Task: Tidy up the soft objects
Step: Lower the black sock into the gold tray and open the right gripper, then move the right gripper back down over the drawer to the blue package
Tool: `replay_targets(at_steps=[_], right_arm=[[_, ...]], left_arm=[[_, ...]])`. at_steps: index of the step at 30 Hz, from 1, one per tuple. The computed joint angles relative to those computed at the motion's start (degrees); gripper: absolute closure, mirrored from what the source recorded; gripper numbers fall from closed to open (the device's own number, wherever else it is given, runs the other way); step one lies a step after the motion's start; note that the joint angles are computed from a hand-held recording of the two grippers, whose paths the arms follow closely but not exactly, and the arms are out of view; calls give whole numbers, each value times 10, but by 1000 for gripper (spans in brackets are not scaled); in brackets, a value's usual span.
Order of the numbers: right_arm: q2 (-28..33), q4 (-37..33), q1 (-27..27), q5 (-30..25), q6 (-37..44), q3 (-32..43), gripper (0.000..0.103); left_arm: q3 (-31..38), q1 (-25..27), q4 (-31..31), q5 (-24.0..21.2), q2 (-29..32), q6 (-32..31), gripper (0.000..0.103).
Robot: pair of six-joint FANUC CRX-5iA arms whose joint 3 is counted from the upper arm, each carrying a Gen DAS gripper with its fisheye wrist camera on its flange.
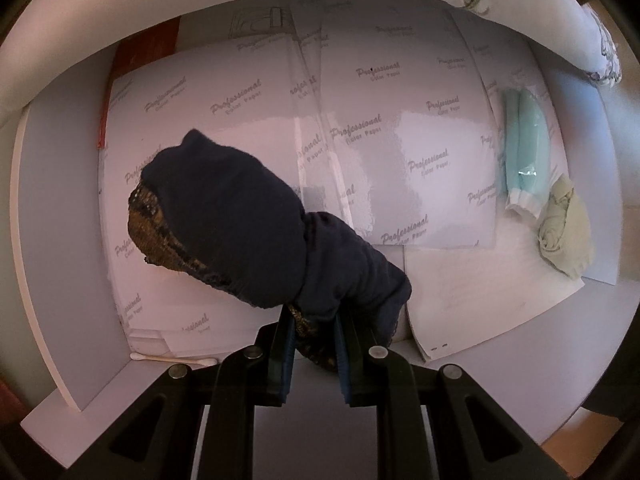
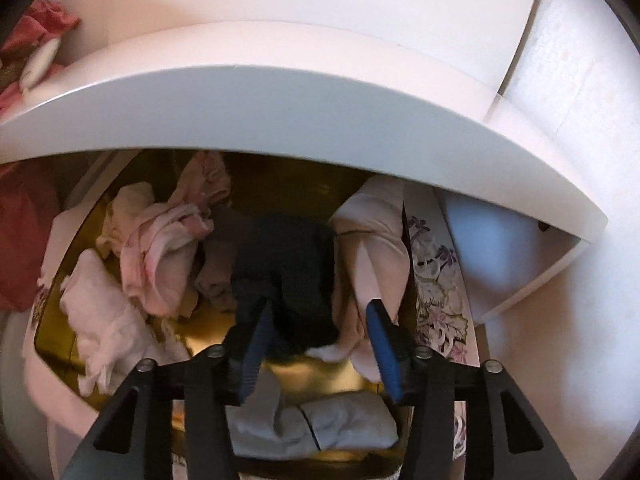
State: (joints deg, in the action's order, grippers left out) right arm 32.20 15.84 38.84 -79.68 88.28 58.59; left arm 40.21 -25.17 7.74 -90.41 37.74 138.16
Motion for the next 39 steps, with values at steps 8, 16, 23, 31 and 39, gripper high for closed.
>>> replay_targets(at_steps=[8, 16, 23, 31, 39], right_arm=[[-70, -25, -10, 21, -12, -90, 46], [-149, -60, -19, 23, -14, -159, 39], [-193, -73, -35, -17, -38, -220, 38], [-223, -108, -44, -99, -93, -286, 36], [-226, -110, -35, -166, -91, -347, 35]], left_arm=[[-11, -1, 0, 7, -5, -1, 86], [-30, 0, 4, 20, -17, -2, 86], [-37, 1, 5, 23, -21, -3, 86], [-55, 5, 9, 35, -29, -5, 86], [-68, 6, 9, 44, -38, -7, 86]])
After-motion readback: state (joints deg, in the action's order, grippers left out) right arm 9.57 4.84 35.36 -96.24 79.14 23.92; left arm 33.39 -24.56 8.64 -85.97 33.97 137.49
